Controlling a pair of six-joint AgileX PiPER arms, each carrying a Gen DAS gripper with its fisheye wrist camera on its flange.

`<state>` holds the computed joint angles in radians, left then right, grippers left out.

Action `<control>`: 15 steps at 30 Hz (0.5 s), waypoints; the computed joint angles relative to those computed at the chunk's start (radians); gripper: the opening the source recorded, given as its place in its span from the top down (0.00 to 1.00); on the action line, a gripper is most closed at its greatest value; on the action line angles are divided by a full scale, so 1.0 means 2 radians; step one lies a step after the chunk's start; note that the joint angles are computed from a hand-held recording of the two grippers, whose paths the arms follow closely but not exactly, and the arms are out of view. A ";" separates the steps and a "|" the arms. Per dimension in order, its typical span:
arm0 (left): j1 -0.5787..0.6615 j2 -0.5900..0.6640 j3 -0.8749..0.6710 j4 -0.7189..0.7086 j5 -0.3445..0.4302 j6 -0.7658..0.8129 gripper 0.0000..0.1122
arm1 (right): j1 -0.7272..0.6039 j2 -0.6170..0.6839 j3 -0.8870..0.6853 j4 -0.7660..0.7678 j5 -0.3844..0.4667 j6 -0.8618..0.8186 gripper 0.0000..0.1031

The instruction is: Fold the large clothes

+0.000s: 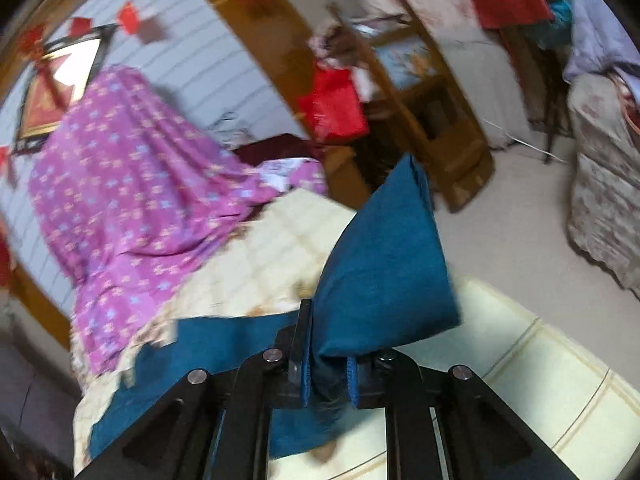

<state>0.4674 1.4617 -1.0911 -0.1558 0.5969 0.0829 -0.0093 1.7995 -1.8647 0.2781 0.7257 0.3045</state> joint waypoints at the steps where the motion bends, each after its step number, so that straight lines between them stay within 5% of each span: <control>1: 0.001 0.001 -0.002 0.000 0.001 0.000 0.29 | 0.014 -0.013 0.007 0.007 -0.005 -0.004 0.87; 6: -0.001 0.001 -0.001 0.000 0.001 -0.002 0.29 | 0.120 -0.066 0.098 0.061 -0.105 0.007 0.87; 10: 0.000 0.001 -0.004 -0.002 0.003 0.000 0.29 | 0.237 -0.044 0.131 0.078 -0.193 0.038 0.87; 15: -0.004 0.000 0.000 0.002 0.000 -0.006 0.29 | 0.339 0.053 0.061 0.054 -0.206 0.056 0.87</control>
<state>0.4600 1.4621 -1.0910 -0.1516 0.5967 0.0703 0.6683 1.9048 -1.7423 0.3855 0.3144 0.4172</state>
